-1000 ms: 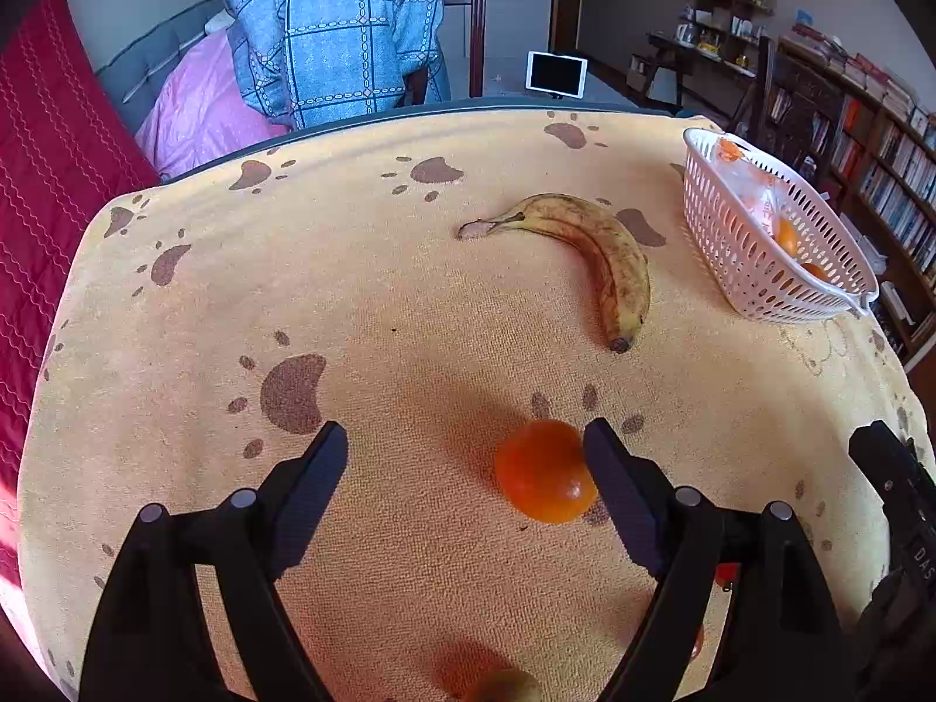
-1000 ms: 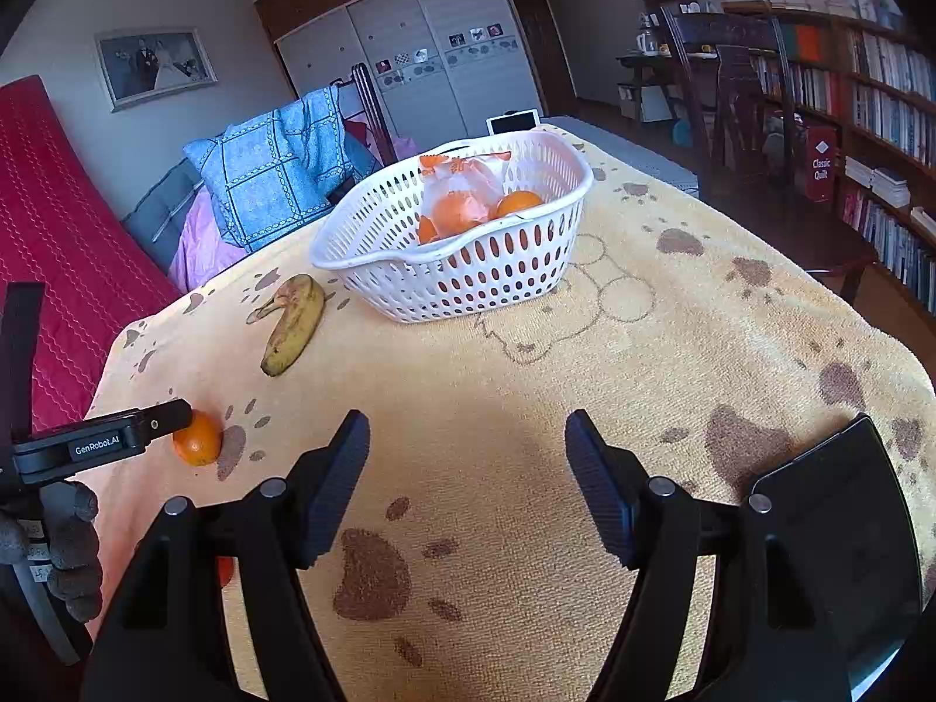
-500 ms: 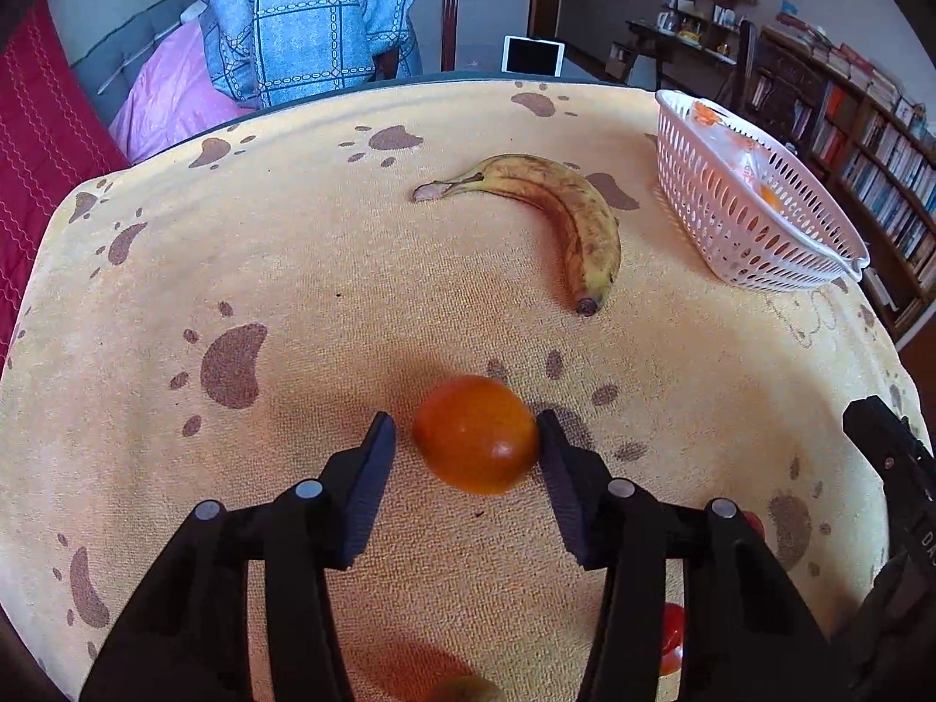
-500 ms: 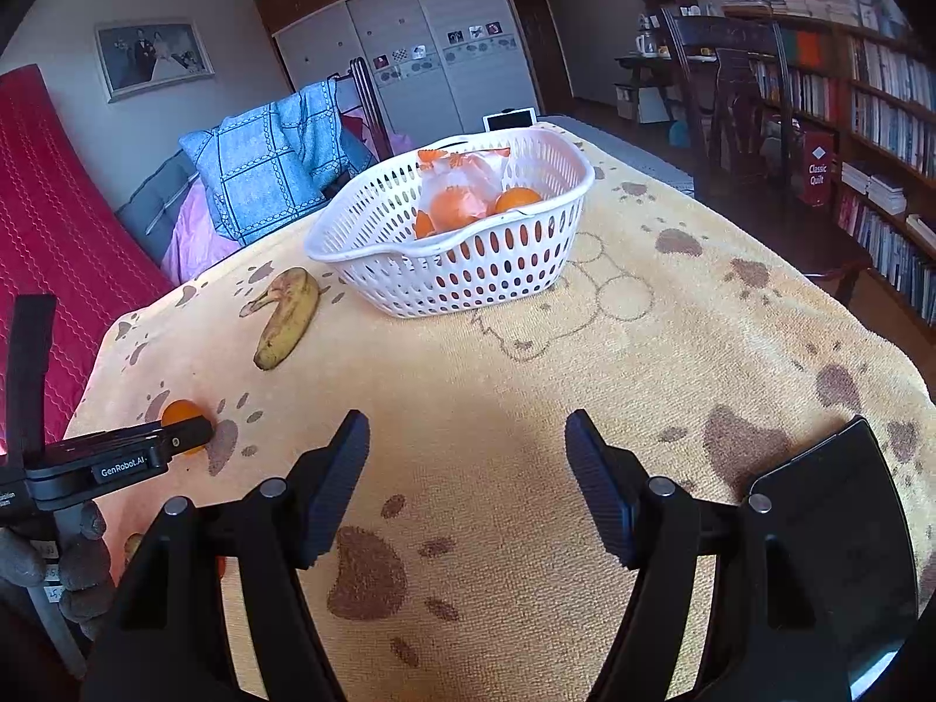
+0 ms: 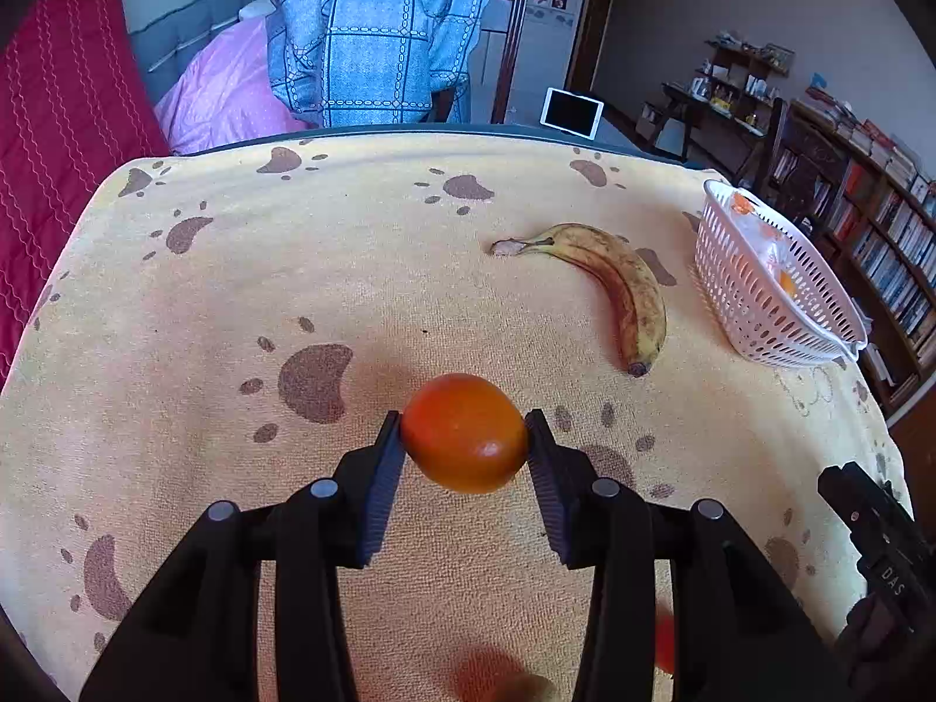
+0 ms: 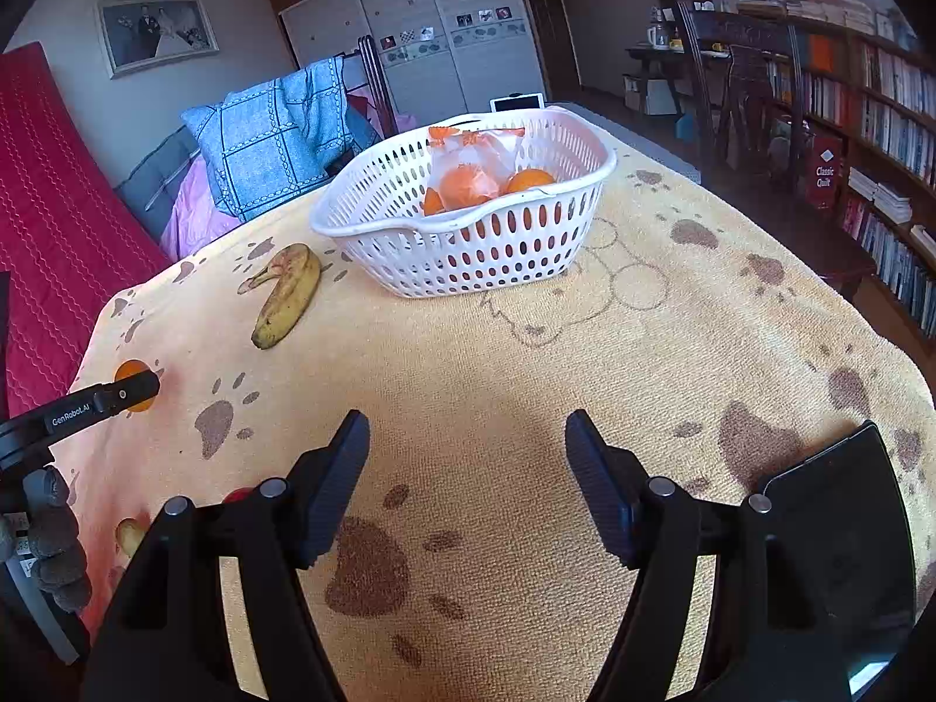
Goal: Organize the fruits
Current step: 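Grasp the orange near the banana with the left tool, then grasp the banana at its middle with the right tool while the left tool holds the orange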
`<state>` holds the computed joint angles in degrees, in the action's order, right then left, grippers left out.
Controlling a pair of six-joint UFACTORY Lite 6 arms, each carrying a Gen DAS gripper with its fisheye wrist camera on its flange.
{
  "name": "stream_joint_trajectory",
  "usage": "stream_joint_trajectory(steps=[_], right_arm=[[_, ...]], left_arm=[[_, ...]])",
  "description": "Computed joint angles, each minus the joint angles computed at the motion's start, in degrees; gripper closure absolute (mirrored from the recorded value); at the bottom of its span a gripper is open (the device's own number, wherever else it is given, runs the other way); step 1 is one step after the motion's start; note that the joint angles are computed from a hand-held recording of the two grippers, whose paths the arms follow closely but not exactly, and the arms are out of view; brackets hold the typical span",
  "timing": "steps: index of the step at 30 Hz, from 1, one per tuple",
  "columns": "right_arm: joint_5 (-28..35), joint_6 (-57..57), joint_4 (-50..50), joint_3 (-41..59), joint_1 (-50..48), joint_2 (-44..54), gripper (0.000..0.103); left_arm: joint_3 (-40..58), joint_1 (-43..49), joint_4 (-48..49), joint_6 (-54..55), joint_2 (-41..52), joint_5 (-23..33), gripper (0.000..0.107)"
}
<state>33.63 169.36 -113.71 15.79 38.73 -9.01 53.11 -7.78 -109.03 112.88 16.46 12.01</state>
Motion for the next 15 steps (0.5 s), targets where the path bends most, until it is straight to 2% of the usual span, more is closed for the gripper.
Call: stream_joint_trajectory(steps=[4,9,15], right_arm=[[-4.2,-3.95,1.0,2.87,-2.06,1.37,0.032],[-7.71,-9.76,2.27,10.65,-2.79,3.69,0.032],[-9.65,-23.08,7.65,28.91,-2.59,17.72,0.032]], left_arm=[[-1.82,1.48,-12.3,12.11,-1.88,-0.05,0.065],[-2.36,3.97,-12.82,12.01,-2.41,1.41,0.065],[-2.73,5.84,-12.03,10.73,-2.59,2.21,0.065]])
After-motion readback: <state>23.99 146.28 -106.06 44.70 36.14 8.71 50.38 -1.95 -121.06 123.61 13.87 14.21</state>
